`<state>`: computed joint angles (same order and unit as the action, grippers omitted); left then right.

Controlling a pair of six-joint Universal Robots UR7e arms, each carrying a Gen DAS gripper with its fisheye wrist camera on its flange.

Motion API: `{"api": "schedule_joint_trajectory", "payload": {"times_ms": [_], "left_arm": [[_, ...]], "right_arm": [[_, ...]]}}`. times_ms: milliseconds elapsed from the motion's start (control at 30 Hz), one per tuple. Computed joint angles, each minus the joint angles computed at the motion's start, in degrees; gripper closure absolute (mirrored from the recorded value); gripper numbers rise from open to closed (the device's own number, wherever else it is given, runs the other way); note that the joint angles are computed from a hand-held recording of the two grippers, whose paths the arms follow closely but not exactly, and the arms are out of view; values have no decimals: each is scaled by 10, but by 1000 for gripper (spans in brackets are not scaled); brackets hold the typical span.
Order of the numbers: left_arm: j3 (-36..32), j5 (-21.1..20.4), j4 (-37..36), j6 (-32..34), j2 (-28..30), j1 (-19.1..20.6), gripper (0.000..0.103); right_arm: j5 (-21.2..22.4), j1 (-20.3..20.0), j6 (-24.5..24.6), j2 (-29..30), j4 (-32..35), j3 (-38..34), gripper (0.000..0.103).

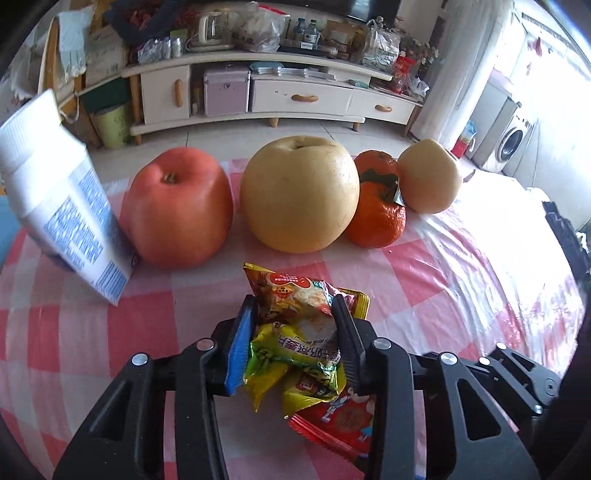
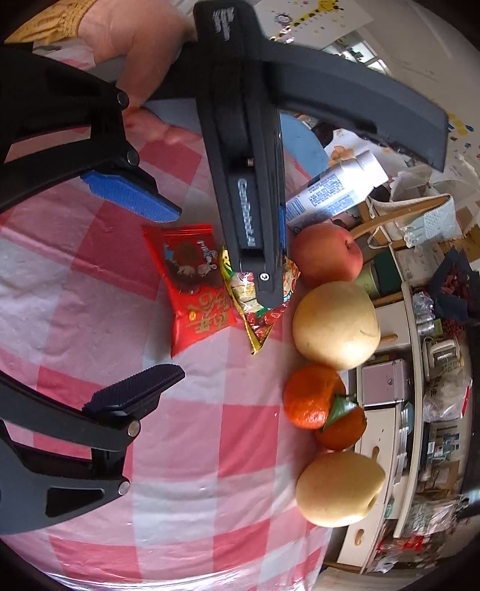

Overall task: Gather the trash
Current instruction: 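Lift the yellow snack bag with the left tool while the right tool approaches the red candy packet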

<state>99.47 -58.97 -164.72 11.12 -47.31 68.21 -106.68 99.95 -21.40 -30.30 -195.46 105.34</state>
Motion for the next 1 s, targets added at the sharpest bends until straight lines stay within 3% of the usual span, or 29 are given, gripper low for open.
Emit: {"api": "schedule_joint_trajectory", "payload": {"times_ms": [200,400,533,1000], "left_arm": [[12,-6,8,-9,-13,5,61],[23,-1,13,-13,-24,4,61],[36,6,7,-13,-30,1,61],[91,29,32,-40,-83,-5,61]], "right_arm": [[-44,18,-37,24,14,-31,21],[-55,20,-58,32,22,-41,20],[-73,25,-71,37,14,-42,25],[-53,21,-90,25,2,-20,43]]}}
